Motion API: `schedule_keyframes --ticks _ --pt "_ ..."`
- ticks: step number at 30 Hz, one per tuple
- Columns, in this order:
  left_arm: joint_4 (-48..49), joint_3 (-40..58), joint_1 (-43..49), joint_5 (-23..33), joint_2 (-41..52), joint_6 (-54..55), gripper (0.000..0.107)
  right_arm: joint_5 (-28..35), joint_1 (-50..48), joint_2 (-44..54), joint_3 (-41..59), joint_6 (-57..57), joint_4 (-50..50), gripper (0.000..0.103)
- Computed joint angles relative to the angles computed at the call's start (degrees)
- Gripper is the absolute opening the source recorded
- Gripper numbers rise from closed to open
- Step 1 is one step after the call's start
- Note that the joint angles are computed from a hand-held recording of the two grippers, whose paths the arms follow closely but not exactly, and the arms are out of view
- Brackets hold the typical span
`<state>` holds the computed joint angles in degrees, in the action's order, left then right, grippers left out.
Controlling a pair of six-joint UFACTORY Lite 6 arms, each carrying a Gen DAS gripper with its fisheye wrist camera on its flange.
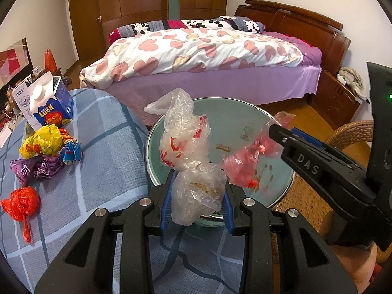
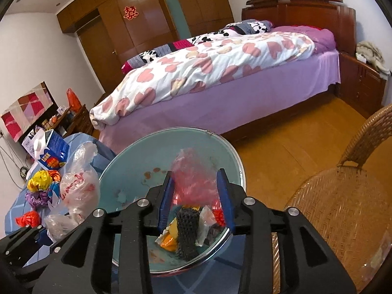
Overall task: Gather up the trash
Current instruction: 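Open both grippers to drop the two plastic bags into the bin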
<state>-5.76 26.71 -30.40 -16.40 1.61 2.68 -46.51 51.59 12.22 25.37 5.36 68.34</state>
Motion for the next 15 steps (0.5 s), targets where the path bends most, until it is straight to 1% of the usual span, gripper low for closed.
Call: schedule_keyframes --ticks 4,6,8,10,12,13,14,15 --pt "-1.1 0.46 -0.03 -0.11 0.47 1.05 0.035 -1.76 1.81 -1.67 -0.87 -1.02 3.53 0.038" --pt "-2.85 1.02 -0.31 -0.06 0.73 2.64 0.043 -2.45 2.19 -2.65 -1.36 -2.09 5.35 0.038" --pt "-5.09 0.66 -0.49 -0.36 0.14 4.75 0.059 -3.26 3.15 -3.7 -1.86 -2.72 7.44 0.039" --pt "-6.66 0.38 -0.35 -0.34 -0.62 5.86 0.069 -4.12 4.07 -5.18 -2.71 -3.15 9.45 0.041" --pt "-4.08 -0.28 0.59 -0.01 -1.92 3.31 0.073 -4.86 4.67 -6.28 -3.3 -3.41 10.83 0.049" --pt "-4.54 -0.6 0.8 0.22 -2.69 3.63 0.079 -5.42 5.35 -7.11 -3.79 -3.57 11.83 0.051" --pt "-7.02 -1.56 0.97 0.12 -4.28 5.84 0.083 -5.98 6.16 -7.78 -4.06 -3.92 12.94 0.055" --pt "-8.88 -2.34 1.02 -0.13 -5.48 7.7 0.084 -6.44 6.94 -8.27 -4.11 -4.45 14.01 0.059"
